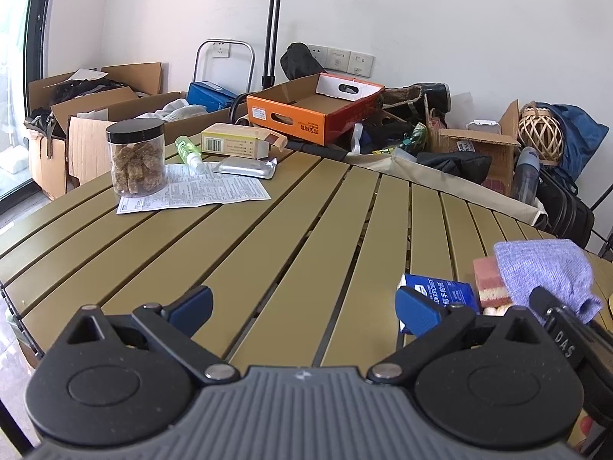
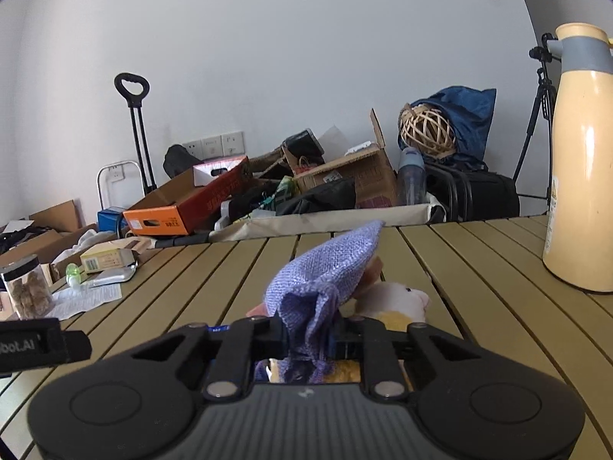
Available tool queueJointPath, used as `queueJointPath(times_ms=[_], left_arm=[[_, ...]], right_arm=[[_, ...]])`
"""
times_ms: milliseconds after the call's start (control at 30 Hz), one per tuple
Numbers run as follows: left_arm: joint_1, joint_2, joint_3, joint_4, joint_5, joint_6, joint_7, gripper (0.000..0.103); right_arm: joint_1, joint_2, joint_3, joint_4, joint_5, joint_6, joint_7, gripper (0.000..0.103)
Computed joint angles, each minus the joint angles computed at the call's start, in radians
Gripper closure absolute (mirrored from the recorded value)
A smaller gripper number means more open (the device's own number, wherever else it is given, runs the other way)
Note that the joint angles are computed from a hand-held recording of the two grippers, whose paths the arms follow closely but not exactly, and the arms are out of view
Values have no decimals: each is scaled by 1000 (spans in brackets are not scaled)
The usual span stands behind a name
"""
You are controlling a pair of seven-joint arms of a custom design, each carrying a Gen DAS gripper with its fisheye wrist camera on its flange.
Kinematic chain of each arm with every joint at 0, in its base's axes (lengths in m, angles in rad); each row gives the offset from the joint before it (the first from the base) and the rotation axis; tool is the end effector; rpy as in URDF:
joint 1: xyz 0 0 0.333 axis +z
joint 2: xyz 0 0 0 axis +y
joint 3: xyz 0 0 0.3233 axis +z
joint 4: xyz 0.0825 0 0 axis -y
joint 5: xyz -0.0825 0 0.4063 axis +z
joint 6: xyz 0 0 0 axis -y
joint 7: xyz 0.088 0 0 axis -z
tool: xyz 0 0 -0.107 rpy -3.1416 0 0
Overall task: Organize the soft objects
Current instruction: 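Close the right tool on the lilac drawstring pouch, then close the left tool on the blue handkerchief pack while the right tool holds the pouch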
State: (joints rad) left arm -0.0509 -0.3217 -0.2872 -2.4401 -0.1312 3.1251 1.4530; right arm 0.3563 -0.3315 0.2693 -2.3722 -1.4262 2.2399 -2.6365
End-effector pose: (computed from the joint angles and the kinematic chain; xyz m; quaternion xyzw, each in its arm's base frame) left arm 0.4770 -0.1675 0.5352 -0.5811 0.6587 -0.4000 0.2617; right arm 0.4127 0.2701 0.4865 -0.3968 0.7084 -0.4634 0.3549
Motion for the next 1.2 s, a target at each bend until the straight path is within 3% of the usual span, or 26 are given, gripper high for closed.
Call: queueJointPath(times_ms=[100, 300, 500, 600, 667, 733, 800, 967, 1100, 1200], left_arm=[[-23, 2, 19, 1, -14, -5, 10, 0], [-66, 3, 33, -2, -41, -5, 32, 0], [-110, 11, 31, -2, -63, -10, 45, 0], [-108, 20, 10, 17, -63, -48, 24, 0], [-77, 32, -32, 36, -20, -52, -4, 0], [43, 44, -147, 66, 104, -60, -96, 0], [91, 73, -194, 115, 193, -101, -153, 0], [64, 178, -191, 246, 320, -238, -211, 0], [56, 232, -194, 311, 497, -320, -335, 0], [14, 260, -157, 332, 462, -338, -329, 0]], right_arm=[[-2, -35, 8, -28, -50, 5, 65, 89], [0, -139, 43, -97, -88, -70, 142, 89], [-7, -273, 56, -182, -51, -119, 161, 89], [-18, -352, 54, -232, -29, -115, 167, 89], [-25, -399, 54, -264, -7, -110, 161, 89], [-34, -449, 48, -296, 11, -94, 152, 89], [-47, -497, 49, -325, 29, -83, 142, 89], [-80, -602, 51, -390, 74, -58, 130, 89], [-106, -674, 48, -433, 105, -24, 126, 89], [-130, -712, 52, -456, 118, 3, 126, 89]])
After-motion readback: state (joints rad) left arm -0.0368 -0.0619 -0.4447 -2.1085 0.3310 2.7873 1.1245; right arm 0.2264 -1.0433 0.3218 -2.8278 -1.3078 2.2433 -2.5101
